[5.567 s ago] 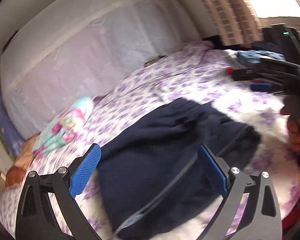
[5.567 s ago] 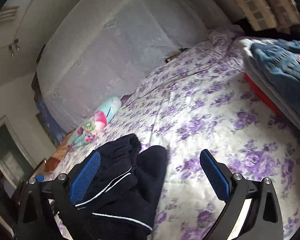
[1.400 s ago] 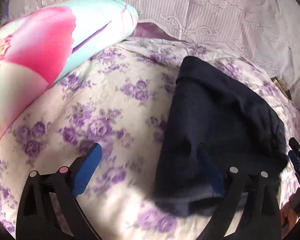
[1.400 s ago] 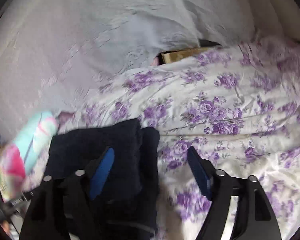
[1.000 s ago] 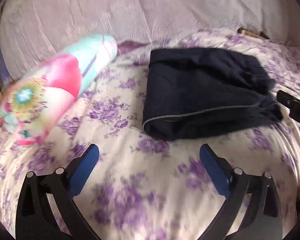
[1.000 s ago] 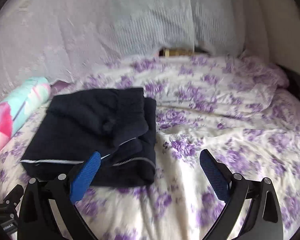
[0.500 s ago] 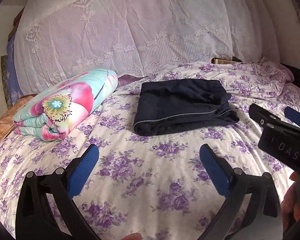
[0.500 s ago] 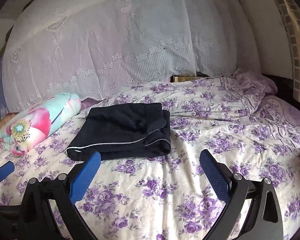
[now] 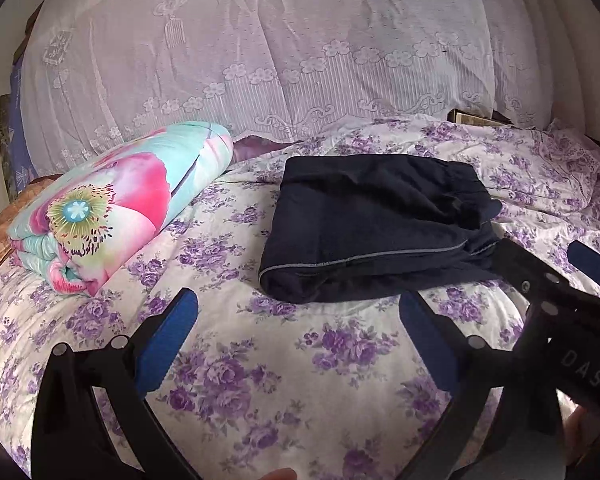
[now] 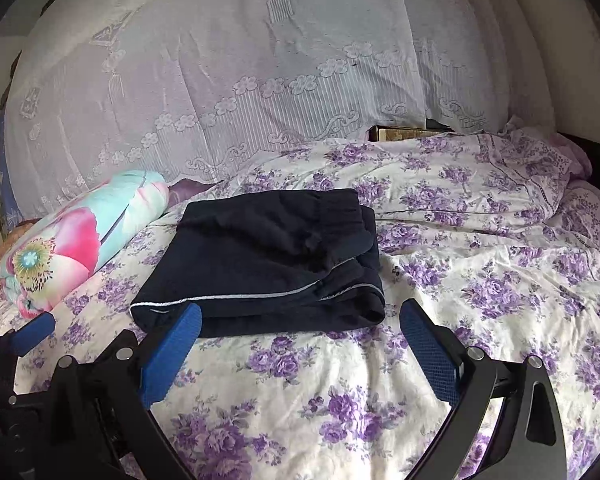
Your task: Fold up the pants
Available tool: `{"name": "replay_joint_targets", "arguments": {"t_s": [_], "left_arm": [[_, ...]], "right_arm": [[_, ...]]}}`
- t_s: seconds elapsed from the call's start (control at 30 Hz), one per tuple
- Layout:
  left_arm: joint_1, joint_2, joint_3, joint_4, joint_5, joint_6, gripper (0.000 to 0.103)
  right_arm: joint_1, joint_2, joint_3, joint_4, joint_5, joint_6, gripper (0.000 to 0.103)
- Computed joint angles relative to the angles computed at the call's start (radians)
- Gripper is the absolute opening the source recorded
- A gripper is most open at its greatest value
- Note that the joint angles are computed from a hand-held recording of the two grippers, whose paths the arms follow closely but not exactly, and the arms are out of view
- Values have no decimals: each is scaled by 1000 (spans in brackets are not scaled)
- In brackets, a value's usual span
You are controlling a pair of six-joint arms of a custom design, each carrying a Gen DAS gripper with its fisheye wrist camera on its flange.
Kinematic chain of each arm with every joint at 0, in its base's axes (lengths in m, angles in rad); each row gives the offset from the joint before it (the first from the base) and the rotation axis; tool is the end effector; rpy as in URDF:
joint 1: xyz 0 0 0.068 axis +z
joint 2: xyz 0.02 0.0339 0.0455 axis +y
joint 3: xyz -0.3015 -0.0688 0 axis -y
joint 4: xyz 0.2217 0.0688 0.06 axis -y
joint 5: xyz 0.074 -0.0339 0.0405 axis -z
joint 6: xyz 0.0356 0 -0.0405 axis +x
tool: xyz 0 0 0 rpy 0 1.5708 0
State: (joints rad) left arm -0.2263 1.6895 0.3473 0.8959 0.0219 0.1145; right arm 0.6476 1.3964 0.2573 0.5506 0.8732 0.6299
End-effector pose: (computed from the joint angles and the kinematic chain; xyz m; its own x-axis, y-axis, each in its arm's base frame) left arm 0.2564 -0.0598 0.1632 -0.3900 0.2070 -0.8972 0.2900 0.9524 0.0937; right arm 0.1724 0.0962 0.1804 -0.2866 0.2577 -0.9228 0.3585 0.9220 0.1462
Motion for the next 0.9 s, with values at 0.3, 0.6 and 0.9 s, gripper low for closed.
{"name": "replay_joint_targets", "arguments": {"t_s": [0.3,0.6,0.9], "left_arm": [[-12,24,35,-23,4,11,98],[0,20,32,-22,14,0,98],[-1,22,29,-12,12,7,98]], "right_arm": [[-73,54,48,13,-19,-41,99],[-112,56,62,-37,-69,-12,99],[-112,65,67,-40,-73,-19,99]]}}
